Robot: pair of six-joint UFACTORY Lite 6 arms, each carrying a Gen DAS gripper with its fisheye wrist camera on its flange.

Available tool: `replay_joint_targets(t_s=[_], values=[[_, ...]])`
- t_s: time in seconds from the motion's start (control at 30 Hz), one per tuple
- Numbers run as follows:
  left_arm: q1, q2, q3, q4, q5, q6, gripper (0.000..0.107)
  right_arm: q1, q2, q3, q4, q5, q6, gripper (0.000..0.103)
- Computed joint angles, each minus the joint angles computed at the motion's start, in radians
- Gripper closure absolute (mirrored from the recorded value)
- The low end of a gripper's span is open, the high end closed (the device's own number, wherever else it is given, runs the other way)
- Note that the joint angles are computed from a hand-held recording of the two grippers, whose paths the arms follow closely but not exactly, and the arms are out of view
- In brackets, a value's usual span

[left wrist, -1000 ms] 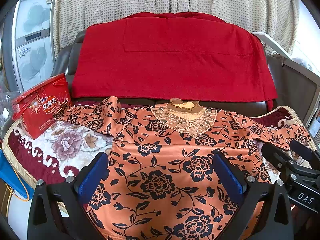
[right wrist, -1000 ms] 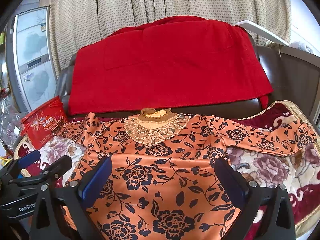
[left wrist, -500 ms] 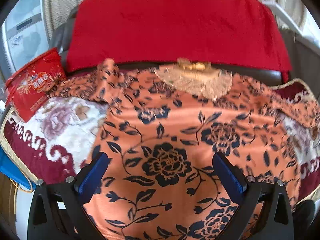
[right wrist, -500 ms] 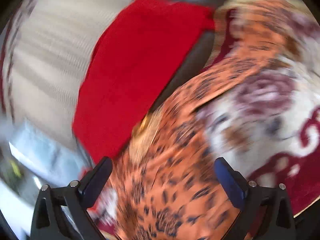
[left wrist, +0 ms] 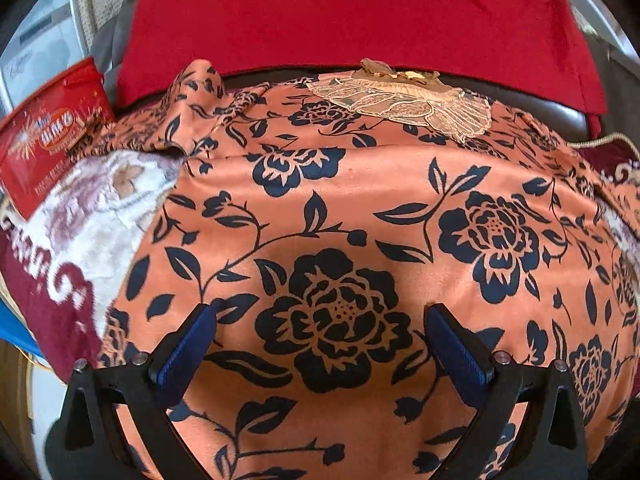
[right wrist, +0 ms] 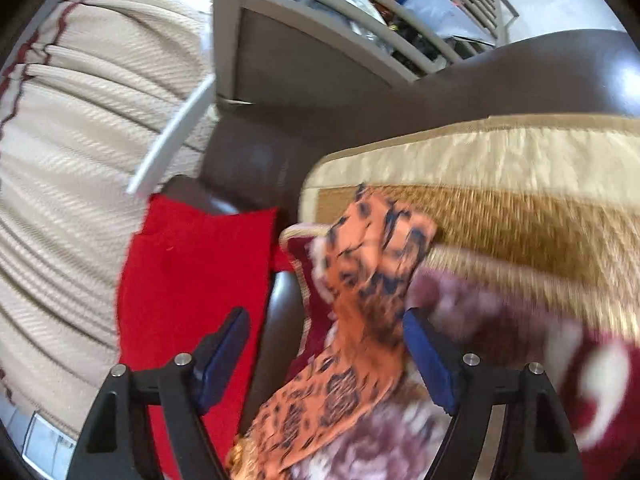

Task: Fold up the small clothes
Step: 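Grasp the blouse sleeve with the right gripper and lift it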

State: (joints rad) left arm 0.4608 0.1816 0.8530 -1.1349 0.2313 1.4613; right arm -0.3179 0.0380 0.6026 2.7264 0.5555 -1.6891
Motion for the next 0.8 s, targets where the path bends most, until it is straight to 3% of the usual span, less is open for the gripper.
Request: replay_joint_targets(t_s=[0.1,0.17,0.33,0.4,0.47,0.5,0.53,0.57,0.7,0.8], values=[[0.043,0.045,0.028,-0.041,0.074,0.023,0.004,-0.032,0.13,0.115,-0.104,-0.058,0.097,0.043],[0.09,0.073,0.038,-0.087,0.15,0.06,0.004,-0.019,0.14,0.135,-0.059,-0.092,0.065,0.046],[0.118,0.094,0.032,-0.184,0.195,0.179,0.004,-0.004,0.195,0.302,-0.146,-0.284,0.142,0.045],[0.128,0.098,0.03,-0.204,0.21,0.204,0.004,0.011,0.234,0.341,-0.084,-0.312,0.111,0.037],[0.144,0.105,0.027,-0.233,0.234,0.255,0.004,0.035,0.263,0.42,-0.095,-0.41,0.111,0.037],[0.154,0.109,0.03,-0.228,0.251,0.27,0.004,0.049,0.273,0.439,-0.08,-0.455,0.062,0.043],[0.163,0.12,0.048,-0.195,0.268,0.253,0.004,0.066,0.287,0.479,-0.049,-0.505,0.006,0.057],[0.17,0.129,0.066,-0.161,0.283,0.23,0.004,0.091,0.312,0.523,-0.04,-0.574,-0.023,0.097],[0.216,0.115,0.082,-0.175,0.292,0.229,0.004,0.261,0.324,0.706,-0.31,-0.793,0.175,0.096],[0.293,0.114,0.11,-0.219,0.357,0.238,0.004,0.457,0.382,0.967,-0.343,-0.914,0.119,0.096]])
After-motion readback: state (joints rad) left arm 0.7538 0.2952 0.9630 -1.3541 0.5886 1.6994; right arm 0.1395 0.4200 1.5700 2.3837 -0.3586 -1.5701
